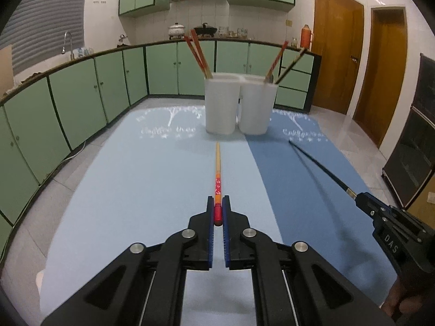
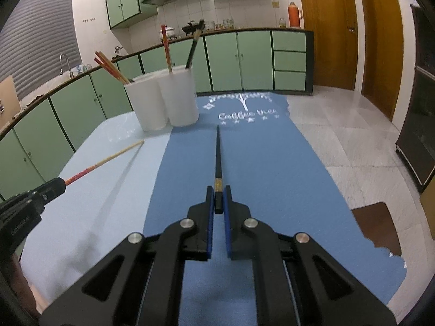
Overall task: Organize utensils
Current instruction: 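Lift both held chopsticks and carry them above the white holder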
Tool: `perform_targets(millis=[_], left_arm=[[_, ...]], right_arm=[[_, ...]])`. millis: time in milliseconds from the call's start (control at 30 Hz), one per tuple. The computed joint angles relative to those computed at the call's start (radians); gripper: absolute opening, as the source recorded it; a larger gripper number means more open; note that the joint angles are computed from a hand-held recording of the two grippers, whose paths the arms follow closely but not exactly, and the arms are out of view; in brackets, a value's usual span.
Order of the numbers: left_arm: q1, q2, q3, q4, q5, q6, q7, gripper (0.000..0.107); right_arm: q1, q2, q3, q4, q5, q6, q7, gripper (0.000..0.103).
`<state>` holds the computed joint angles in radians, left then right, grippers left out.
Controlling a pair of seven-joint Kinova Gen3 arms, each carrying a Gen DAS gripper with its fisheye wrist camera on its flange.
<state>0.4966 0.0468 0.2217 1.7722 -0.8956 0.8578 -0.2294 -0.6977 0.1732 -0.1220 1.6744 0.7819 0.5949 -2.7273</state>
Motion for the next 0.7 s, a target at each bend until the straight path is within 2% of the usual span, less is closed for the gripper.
perform_targets(millis=[400, 600, 700], left_arm=[[-0.031, -0.060, 0.028, -0.036, -0.055, -0.011, -0.004, 0.006], [-0.065, -0.090, 0.043, -0.057, -0.080, -0.034, -0.022, 0.006], [-0.090, -0.104, 0.047, -0.063, -0.090, -0.056, -0.031, 0.006]], right_arm=[[0.031, -0.057, -0.018, -0.033, 0.022, -0.031, 0.017, 0.006], [0.070, -0.075, -0.028, -0.089, -0.007, -0.042, 0.081, 0.006], [0.095, -0.074, -0.033, -0.126, -0.064, -0.050, 0.155, 0.006]])
